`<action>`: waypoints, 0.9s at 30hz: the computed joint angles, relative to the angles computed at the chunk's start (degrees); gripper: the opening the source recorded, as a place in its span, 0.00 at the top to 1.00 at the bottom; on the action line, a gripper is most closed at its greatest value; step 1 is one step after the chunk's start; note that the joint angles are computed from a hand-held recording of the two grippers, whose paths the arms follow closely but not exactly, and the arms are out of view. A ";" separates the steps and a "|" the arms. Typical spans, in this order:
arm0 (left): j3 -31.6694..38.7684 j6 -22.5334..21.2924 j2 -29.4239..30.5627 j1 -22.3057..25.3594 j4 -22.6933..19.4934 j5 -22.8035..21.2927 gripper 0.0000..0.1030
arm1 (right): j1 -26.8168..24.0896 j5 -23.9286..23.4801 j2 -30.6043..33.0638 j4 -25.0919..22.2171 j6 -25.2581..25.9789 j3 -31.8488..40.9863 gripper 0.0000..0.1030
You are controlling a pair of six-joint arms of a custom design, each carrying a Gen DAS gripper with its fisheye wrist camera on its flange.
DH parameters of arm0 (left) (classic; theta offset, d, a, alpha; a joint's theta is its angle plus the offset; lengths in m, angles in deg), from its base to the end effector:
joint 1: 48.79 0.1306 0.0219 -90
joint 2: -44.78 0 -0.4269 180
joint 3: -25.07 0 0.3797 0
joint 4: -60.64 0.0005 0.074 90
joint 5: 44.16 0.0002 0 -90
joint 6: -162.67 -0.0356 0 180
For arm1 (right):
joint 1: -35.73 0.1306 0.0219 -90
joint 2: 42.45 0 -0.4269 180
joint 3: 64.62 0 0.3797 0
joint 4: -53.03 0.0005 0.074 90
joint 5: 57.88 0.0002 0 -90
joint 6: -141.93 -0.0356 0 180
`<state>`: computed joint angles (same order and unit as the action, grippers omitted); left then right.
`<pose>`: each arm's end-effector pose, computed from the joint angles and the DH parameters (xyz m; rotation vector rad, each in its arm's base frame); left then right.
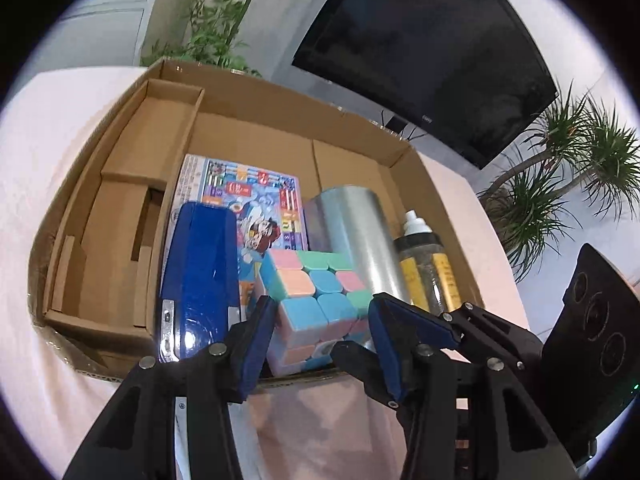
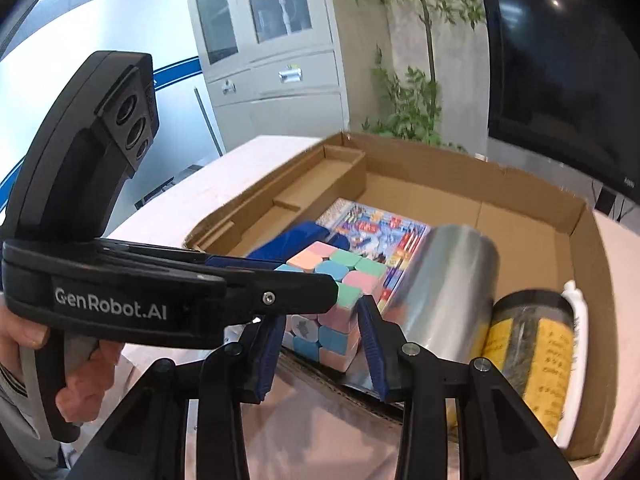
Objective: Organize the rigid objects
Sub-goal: 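Place the pastel cube in the tray box beside the stapler, then grasp the white phone stand on the table with the left gripper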
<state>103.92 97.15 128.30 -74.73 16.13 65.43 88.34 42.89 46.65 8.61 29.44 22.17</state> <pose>0.3743 -0.1959 0.4423 0.1943 2.5214 -0.7942 0.2906 0.3684 0.4627 -0.5378 2.3447 0.4014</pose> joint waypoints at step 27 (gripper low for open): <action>-11.38 -2.40 -10.15 4.30 -9.11 2.04 0.23 | 17.10 5.67 -0.36 1.75 -16.36 -7.32 0.03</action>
